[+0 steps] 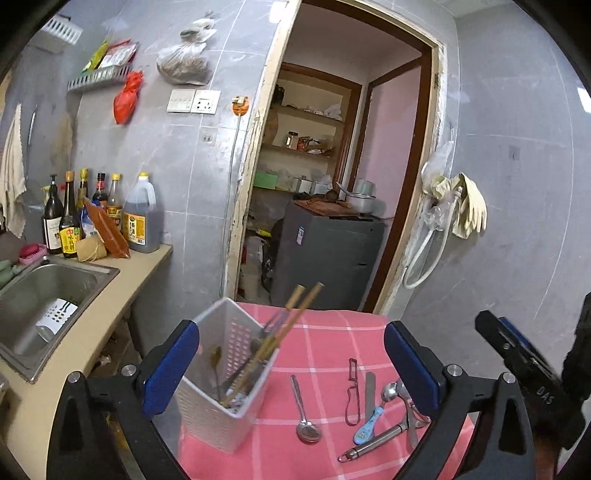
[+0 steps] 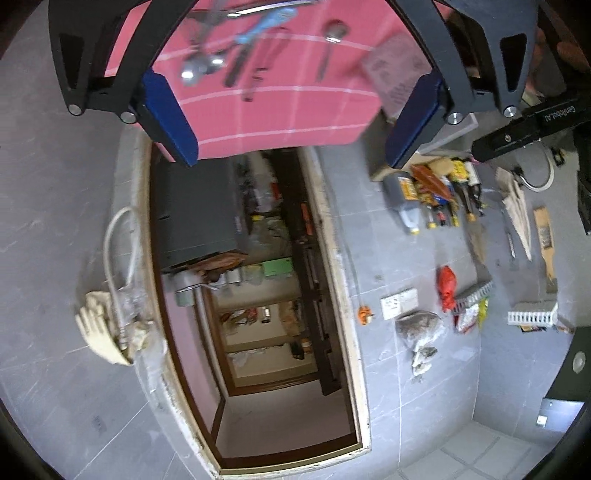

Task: Organize utensils
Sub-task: 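Withdraw both open tools from the caddy toward the table, then close the left tool on a steel spoon while the right tool grasps a large steel spoon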

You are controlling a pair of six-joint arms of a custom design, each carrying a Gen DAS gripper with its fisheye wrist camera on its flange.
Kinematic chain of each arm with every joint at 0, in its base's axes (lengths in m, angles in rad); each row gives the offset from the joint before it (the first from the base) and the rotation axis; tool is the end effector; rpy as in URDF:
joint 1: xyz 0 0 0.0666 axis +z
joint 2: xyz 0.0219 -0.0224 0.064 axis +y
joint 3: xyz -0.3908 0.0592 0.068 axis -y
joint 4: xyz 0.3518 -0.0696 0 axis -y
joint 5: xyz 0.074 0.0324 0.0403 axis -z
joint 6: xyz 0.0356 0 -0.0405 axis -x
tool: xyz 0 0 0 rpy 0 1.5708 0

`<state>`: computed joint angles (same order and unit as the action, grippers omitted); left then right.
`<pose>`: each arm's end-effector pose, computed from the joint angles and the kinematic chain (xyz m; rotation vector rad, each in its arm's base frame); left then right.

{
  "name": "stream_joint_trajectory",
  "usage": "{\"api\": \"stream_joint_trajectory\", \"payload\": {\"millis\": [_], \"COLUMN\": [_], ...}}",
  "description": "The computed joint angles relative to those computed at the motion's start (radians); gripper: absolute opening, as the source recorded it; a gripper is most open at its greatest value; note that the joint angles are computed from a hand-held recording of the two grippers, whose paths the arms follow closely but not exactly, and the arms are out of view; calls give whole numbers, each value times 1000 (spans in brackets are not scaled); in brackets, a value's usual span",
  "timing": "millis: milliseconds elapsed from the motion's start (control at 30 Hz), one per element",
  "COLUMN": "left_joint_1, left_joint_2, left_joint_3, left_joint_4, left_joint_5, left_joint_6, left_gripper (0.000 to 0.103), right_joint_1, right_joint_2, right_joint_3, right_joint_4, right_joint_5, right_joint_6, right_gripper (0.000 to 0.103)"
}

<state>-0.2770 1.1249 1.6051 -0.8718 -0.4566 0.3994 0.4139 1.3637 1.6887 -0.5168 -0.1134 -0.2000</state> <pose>0.3164 -0.0741 0.6344 -0.4105 1.8761 -0.0053 0.4094 0.1838 0.6183 -0.2746 1.7723 0.5432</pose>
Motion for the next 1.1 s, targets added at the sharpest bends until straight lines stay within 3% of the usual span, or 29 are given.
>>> {"api": "stream_joint_trajectory", "payload": {"millis": [133,367,667,933,1000,1100], "left_joint_1": [-73,-143,-175,-131,-120,-103], "left_joint_2": [32,106,212,263,266,266], "left_joint_3": [-7,0,11,13,-1,-22], "left_joint_4": [12,-17,-112,-225,-229,-235], "left_joint_5": [-75,-128,-179,-89,-67,-23], "left_joint_6": [9,47,140,339,382,452], "left_gripper": [101,101,101,101,101,96], "right_joint_1": [-58,-161,-242,-257,-253,-243], "right_joint_2": [-16,7,109,235,261,307], "right_joint_3": [-17,-31,-27,24,42,78], "right_joint_4": [-30,-86,-138,-247,-276,-330], "right_joint_5": [-25,-101,-255,-406,-423,-449], "right_joint_6": [45,93,114,150,162,179], "right_gripper": [101,101,101,101,97,85]}}
